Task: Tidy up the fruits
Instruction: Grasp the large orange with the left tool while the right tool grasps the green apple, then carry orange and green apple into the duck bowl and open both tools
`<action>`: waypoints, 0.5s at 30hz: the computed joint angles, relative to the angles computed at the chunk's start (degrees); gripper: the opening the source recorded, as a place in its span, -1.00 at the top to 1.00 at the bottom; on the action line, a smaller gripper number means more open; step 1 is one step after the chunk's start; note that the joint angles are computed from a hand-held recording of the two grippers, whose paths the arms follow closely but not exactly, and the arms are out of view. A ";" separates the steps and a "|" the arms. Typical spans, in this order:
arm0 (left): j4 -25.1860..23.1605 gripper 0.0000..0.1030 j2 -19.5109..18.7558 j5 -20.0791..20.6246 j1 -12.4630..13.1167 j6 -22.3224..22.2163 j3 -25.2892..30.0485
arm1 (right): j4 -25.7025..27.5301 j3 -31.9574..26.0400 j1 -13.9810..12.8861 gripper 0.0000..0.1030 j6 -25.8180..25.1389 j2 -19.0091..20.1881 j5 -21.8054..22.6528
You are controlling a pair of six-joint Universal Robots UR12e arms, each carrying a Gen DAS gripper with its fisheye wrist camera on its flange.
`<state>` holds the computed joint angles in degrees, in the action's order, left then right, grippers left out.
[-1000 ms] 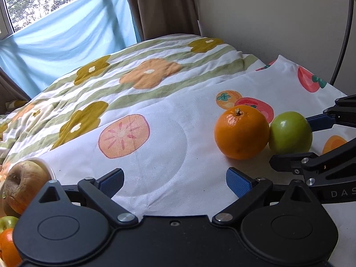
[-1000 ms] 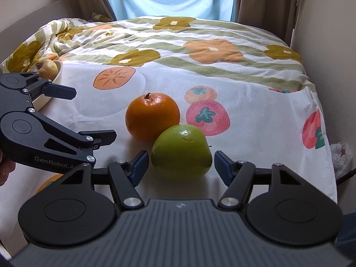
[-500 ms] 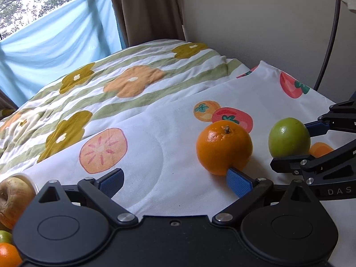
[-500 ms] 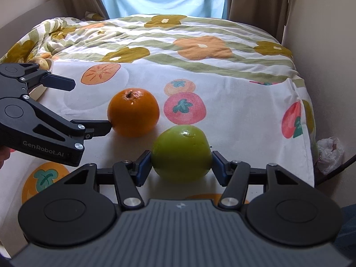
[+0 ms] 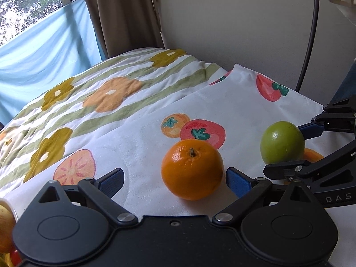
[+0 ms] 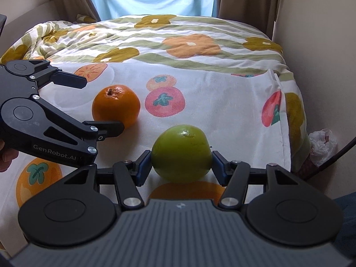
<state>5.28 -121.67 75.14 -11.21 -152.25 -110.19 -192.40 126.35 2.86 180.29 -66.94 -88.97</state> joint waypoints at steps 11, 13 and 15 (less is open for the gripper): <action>-3.49 -0.29 -0.38 -1.74 -0.24 -1.30 0.94 | -0.27 0.27 -0.06 -0.40 0.21 -0.08 -0.06; -2.98 -0.27 -0.39 -1.67 -0.24 -1.82 0.71 | -0.24 0.26 -0.12 -0.40 0.44 -0.09 0.13; -3.37 -0.27 -0.13 -1.19 -0.28 -2.82 0.58 | -0.24 0.26 -0.18 -0.40 0.74 -0.16 0.44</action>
<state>1.91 -121.80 73.95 -11.50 -155.07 -109.61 -192.65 126.61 2.68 181.04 -67.10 -88.53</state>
